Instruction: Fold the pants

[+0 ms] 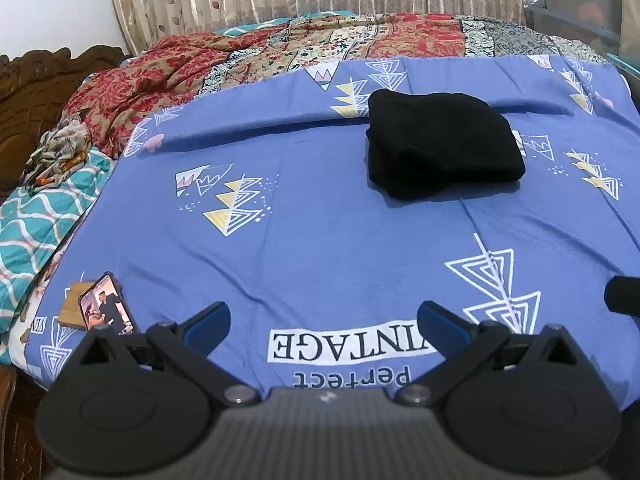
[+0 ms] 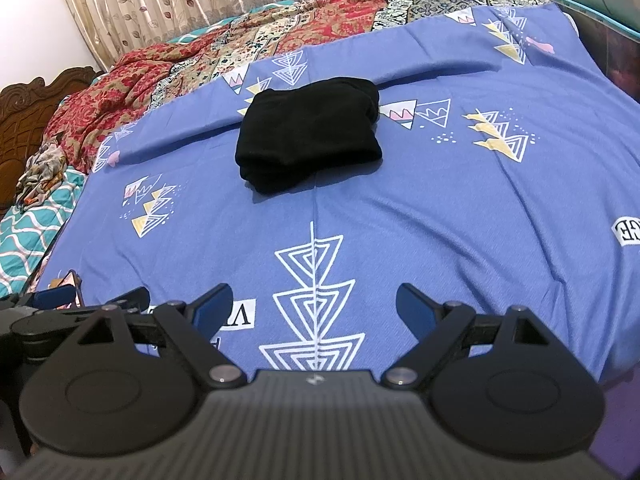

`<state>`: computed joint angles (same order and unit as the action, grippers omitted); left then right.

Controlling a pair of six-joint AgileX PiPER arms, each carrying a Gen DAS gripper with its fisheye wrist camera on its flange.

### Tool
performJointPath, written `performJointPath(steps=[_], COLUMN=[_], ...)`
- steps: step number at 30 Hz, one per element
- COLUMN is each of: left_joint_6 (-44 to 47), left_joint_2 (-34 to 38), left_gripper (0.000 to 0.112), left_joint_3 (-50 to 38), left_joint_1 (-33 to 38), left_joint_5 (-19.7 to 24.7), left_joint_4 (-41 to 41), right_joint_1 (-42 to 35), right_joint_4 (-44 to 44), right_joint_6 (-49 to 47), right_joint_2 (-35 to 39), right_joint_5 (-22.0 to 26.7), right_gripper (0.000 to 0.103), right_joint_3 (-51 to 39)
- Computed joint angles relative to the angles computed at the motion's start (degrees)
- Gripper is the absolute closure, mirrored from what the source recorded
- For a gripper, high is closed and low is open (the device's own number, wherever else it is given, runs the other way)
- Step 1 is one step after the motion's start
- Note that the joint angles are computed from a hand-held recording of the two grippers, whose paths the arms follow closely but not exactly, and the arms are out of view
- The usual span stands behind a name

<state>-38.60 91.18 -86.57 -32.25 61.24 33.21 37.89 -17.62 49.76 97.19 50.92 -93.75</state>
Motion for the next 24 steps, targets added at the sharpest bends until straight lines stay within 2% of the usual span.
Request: performJointPath(steps=[24], left_joint_6=[-0.7], left_joint_2=[-0.3], left_gripper=[0.009], left_joint_3=[0.4], left_joint_1=[-0.5], left_joint_5=[-0.8], left_joint_4=[1.5], right_joint_1=[-1.8], right_joint_4=[1.8], right_joint_6=[-2.4], right_joint_2=[-0.1], right_joint_5=[-0.4], right_gripper=[0.013], right_joint_3=[-0.1])
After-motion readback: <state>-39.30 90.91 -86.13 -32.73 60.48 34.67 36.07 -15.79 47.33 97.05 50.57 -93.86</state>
